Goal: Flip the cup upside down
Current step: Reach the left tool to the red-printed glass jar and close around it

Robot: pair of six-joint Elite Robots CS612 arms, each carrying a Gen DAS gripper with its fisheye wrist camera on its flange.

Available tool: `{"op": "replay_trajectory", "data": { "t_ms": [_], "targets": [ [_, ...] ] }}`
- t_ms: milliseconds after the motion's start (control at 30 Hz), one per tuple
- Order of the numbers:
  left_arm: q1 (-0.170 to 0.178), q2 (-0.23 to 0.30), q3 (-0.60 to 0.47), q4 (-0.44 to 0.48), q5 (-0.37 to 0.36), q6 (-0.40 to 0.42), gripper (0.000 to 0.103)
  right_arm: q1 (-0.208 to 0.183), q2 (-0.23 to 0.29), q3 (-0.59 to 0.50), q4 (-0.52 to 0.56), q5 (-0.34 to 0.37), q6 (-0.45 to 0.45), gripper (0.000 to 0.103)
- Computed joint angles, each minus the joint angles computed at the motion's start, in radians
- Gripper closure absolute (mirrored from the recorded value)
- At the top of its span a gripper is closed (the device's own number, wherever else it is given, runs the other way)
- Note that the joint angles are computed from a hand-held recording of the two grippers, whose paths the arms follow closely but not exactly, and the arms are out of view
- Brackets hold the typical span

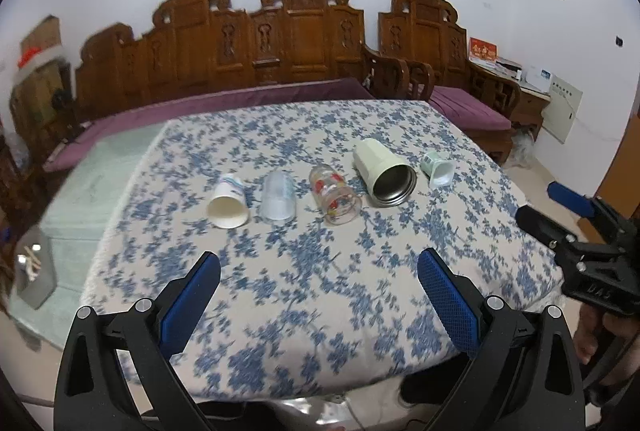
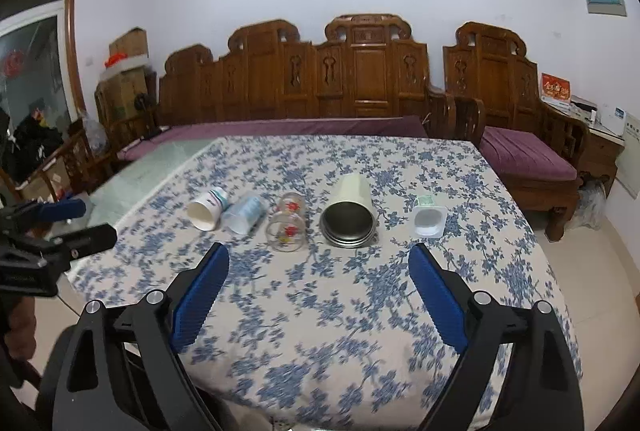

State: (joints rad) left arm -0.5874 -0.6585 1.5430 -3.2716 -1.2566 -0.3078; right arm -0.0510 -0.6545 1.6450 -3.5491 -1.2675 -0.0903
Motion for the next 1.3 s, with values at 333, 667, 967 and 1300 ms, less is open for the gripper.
{"op": "replay_trajectory", "data": {
  "t_ms": [333, 667, 967, 1300],
  "targets": [
    [0.055, 0.123, -0.256, 0.224, -0.125, -0.004, 0.015, 0.006, 0.086, -0.181, 0.179, -0.007, -0.100, 0.018],
    [0.081, 0.287, -0.572, 0.501, -0.150, 0.003, 0.027, 0.013, 0.149, -0.272, 0.298, -0.003, -0.140, 0.018],
    [0.103, 0.450, -0.892, 0.756, -0.195, -0.055, 0.036, 0.010, 0.181, -0.328, 0.369, 0.016, -0.125, 0.018],
    [0.110, 0.599, -1.189, 0.985, -0.226, -0.084, 0.040, 0.004, 0.191, -0.335, 0.401, 0.031, -0.121, 0.018]
  ]
}}
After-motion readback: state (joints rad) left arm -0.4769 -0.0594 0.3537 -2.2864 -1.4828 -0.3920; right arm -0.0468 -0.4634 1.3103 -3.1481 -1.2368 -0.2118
